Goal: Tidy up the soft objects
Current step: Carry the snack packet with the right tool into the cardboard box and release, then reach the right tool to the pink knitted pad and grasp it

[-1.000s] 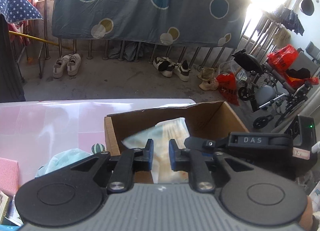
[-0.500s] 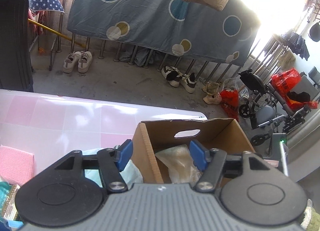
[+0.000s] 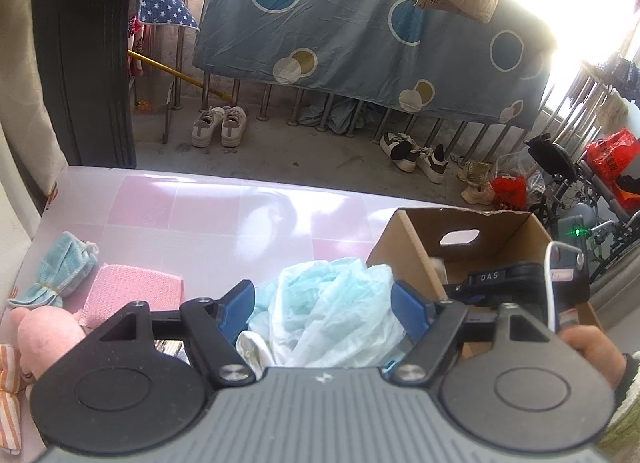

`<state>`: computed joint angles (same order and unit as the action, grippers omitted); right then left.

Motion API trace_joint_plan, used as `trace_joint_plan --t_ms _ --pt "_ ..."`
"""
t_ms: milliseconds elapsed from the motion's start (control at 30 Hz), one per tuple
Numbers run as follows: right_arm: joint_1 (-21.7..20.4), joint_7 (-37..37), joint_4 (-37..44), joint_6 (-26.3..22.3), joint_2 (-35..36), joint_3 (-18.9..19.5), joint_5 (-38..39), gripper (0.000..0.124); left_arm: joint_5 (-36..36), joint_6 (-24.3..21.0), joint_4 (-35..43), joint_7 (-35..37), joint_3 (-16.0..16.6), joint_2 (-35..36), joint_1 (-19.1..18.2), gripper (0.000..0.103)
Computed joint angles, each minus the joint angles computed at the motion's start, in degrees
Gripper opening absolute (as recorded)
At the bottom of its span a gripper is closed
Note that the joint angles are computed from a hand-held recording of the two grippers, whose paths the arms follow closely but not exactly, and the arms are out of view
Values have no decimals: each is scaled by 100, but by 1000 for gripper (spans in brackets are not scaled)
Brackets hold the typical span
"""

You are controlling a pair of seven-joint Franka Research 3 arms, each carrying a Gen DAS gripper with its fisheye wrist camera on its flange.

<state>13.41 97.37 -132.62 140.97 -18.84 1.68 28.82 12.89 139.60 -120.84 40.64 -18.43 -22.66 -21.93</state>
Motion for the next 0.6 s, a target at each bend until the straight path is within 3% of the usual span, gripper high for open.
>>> trace_joint_plan --t_ms 167,267,600 --pt "-21 168 195 -129 67 47 -176 20 91 -220 -410 -66 -101 -436 -63 80" --pt "1 47 108 -93 -79 -84 105 23 130 -326 -667 -143 -143 -732 -118 83" --pt "-17 -267 -271 -142 -1286 -419 711 30 109 -538 -1528 -466 -207 -1875 -371 94"
